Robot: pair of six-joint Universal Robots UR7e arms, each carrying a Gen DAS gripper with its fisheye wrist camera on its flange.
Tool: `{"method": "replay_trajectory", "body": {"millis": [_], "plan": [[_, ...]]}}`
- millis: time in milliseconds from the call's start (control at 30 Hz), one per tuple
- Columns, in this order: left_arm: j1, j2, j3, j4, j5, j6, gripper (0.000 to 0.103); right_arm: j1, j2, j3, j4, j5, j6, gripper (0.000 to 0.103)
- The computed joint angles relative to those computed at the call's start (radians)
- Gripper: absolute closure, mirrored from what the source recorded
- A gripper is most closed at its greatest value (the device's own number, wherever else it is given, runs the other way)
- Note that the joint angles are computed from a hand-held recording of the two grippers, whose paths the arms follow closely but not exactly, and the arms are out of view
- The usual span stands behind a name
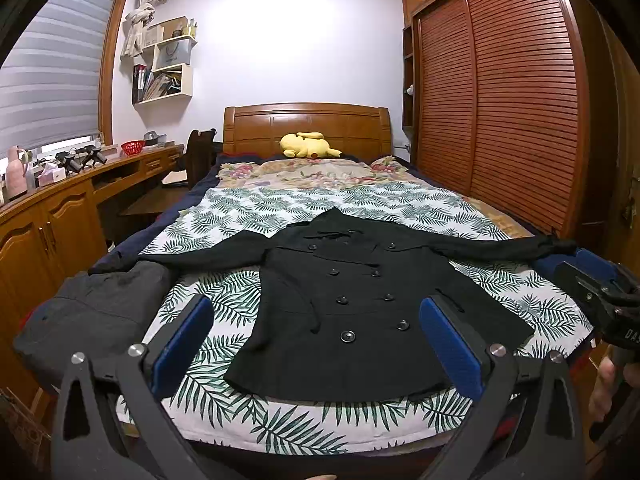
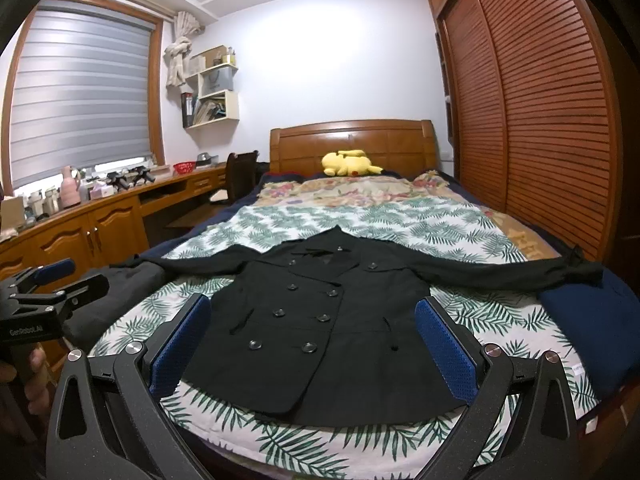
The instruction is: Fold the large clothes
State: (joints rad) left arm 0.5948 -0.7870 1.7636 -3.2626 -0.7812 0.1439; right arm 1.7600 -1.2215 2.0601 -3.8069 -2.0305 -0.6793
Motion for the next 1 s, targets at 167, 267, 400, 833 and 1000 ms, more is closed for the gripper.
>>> {"method": "replay_trajectory", "body": {"millis": [167, 267, 400, 833, 1000], "plan": [[0.004, 0.001, 0.002, 0.0, 0.0, -0.002, 0.0, 0.01, 0.008, -0.002, -0.003, -0.01, -0.001, 0.0], [0.017, 0.009, -0.001, 0.003, 0.004, 0.005, 0.0, 0.012, 0.017, -0.003, 0.005, -0.009, 0.001, 0.0], [0.045, 0.021, -0.018, 0.027, 0.0, -0.002, 0.0, -0.014, 0.034, -0.016, 0.033, 0.008, 0.001, 0.0], [0.153, 0.069, -0.119, 0.116, 0.01, 0.012, 0.0, -0.101, 0.113, -0.126, 0.142, 0.141, 0.018, 0.0], [0.185, 0.092, -0.158, 0.117, 0.019, 0.036, 0.0, -0.113, 0.158, -0.198, 0.187, 0.158, 0.002, 0.0]]}}
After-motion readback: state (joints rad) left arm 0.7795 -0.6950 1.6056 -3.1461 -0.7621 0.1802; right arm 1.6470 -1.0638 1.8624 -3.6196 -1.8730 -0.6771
